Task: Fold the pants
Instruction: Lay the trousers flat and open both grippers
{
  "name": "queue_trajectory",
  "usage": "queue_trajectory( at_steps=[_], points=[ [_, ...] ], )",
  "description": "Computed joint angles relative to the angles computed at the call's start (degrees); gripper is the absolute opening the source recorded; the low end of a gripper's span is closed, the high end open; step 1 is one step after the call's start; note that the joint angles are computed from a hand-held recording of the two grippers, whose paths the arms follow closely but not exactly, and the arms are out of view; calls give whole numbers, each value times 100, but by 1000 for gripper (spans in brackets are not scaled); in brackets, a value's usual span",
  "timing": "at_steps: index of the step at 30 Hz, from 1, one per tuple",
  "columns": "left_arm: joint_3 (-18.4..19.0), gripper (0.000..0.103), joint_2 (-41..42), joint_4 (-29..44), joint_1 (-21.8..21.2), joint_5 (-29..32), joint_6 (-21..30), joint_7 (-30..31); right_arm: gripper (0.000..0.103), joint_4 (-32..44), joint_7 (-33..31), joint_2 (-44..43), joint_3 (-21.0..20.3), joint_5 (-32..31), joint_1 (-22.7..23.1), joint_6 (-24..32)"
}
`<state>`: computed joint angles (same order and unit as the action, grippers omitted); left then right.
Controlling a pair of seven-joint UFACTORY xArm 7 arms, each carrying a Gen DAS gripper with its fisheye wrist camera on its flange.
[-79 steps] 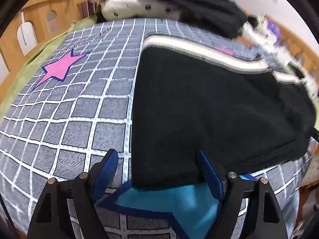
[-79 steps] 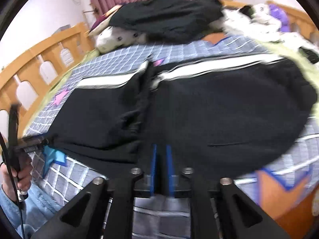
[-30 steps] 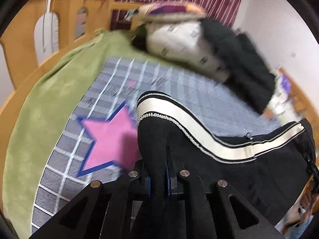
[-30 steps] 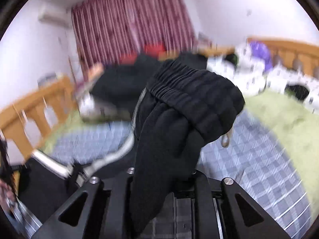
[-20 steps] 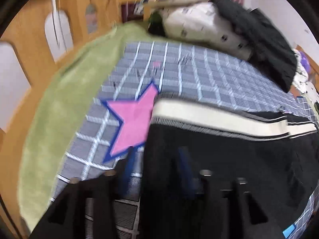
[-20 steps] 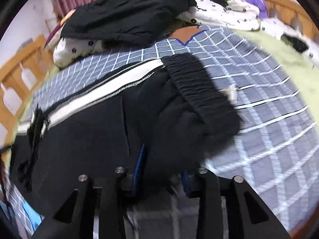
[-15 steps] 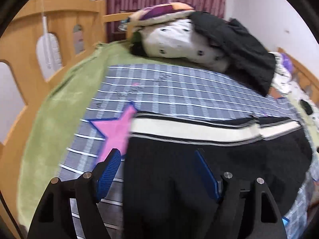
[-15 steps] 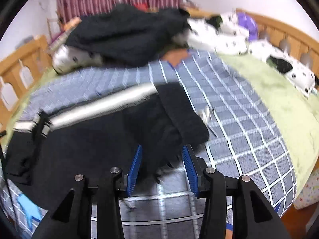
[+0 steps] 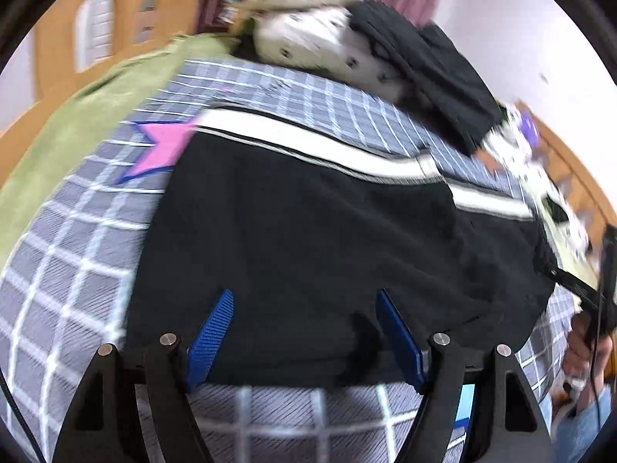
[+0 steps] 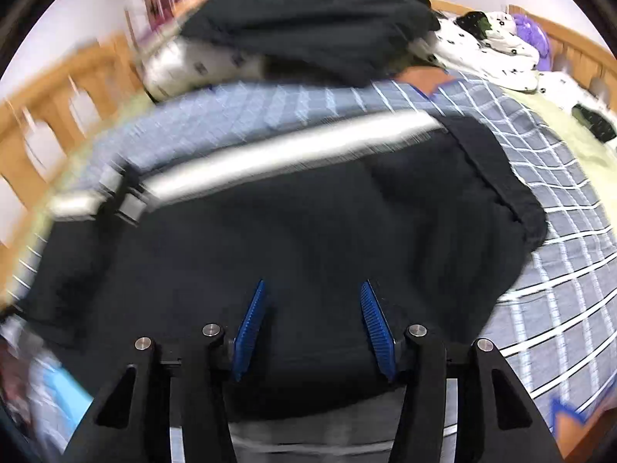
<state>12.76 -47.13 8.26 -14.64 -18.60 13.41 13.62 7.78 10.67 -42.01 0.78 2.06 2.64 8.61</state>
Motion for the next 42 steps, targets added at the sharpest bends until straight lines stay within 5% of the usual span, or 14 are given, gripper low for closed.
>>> queue_trajectory(
  at_steps=[3, 6, 10, 11, 12, 14, 17, 22, 25, 31, 32, 35, 40, 42],
  points=[
    [-181, 75, -672, -363, 701, 190, 276, -187, 52, 69, 149, -360, 120, 172, 702, 40],
    [-53, 75, -1195, -543, 1205, 328, 777, -150, 53, 191, 165, -95, -210, 571, 1959, -317],
    [253, 75, -1089, -486, 1325, 384, 932, -178, 51, 556, 364, 881, -328, 924, 2953, -934],
    [209, 75, -1137, -501, 1417, 202, 1000, -65, 45, 653, 465, 1214, -303, 957, 3050, -1098],
    [294, 75, -1235, -508, 1487, 190, 1113, 15, 11, 738, 544, 1458, -341, 974, 3143, -1139],
    [401, 75, -1404, -553, 1567, 143, 1198, 188, 9, 680, 700, 1698, -371, 1021, 3186, -1266],
    [859, 77, -1475, -562, 1414, -117, 1128, 636, 8, 148, 761, 1193, -1186, 1034, 3879, -1643],
    [1936, 77, -175, 61, 136, -1169, 600, 1217, 10, 112, 1090, 1338, -541, 618, 3295, -1562],
    [2405, 77, 273, 266, -606, -1750, 193, 1688, 14, 164, 1038, 912, -573, 526, 3203, -974],
    [1884, 74, 919, 459, -992, -2127, -481, 1712, 36, -215, 1465, -821, 1236, -205, 1426, 443],
    [1761, 65, 932, 424, -887, -2102, -525, 1628, 39, -307, 1512, -1129, 1363, -377, 1251, 633],
    [1717, 44, 999, 458, -815, -2043, -521, 1463, 41, -618, 1558, -1881, 1411, -800, 787, 1000],
    [1936, 43, 917, 374, -995, -2157, -746, 1546, 39, -725, 1692, -1186, 1814, -1468, -655, 144],
    [1826, 44, 896, 216, -1082, -2068, -1170, 1466, 34, -538, 1515, -457, 1479, -1520, -896, -127]
  ],
)
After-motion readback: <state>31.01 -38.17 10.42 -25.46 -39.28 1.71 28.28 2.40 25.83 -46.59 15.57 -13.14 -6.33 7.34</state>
